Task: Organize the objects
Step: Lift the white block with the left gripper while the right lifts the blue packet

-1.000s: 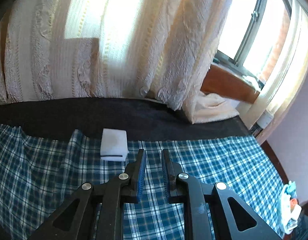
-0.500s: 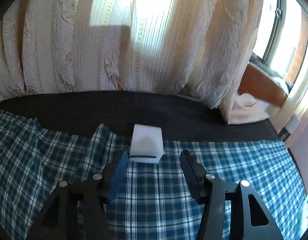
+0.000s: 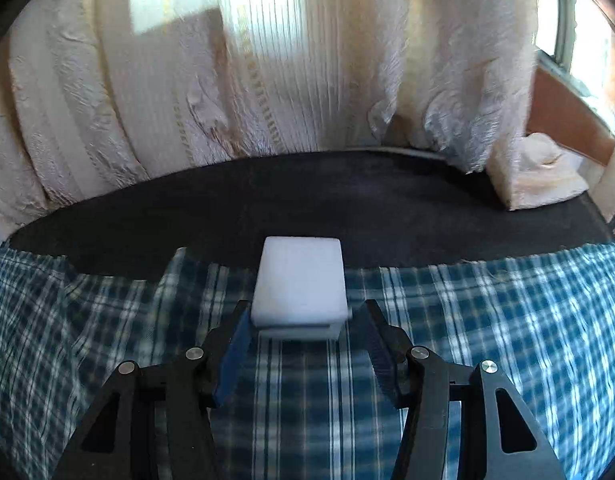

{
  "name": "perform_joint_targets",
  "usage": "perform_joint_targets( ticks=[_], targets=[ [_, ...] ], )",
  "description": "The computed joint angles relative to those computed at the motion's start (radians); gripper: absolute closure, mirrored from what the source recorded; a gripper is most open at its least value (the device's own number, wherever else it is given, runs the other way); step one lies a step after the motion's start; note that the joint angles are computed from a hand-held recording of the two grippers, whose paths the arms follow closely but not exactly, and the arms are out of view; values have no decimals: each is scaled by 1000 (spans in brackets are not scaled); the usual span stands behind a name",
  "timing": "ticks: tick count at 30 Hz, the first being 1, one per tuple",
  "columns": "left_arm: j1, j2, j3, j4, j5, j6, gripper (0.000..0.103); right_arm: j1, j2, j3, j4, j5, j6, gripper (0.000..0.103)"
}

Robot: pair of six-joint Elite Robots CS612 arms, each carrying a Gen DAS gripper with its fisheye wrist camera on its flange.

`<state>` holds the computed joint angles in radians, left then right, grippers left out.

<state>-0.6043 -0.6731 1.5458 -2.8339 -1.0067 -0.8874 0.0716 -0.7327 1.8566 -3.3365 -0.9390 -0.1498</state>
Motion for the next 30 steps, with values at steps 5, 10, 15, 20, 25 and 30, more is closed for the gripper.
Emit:
perform_joint_targets(
  ticks=[5, 10, 15, 20, 25, 30],
  targets=[
    [20, 14, -41, 65, -21, -38, 51, -3, 0, 0, 3, 20, -5, 50],
    [23, 14, -60, 103, -32, -39, 57, -3, -2, 5, 4, 23, -16, 50],
    [6, -6, -35, 67, -15, -15, 57, -1, -3, 4, 6, 15, -12, 50],
    [-27, -43, 16, -1, 24, 16, 57, -1, -3, 1, 16, 4, -10, 50],
    [-71, -64, 50, -77, 37, 39, 57, 5, -7, -2, 40, -23, -18, 46],
    [-115, -91, 98, -134, 68, 35, 57, 22, -14, -4, 57, -89, -39, 46]
  ],
)
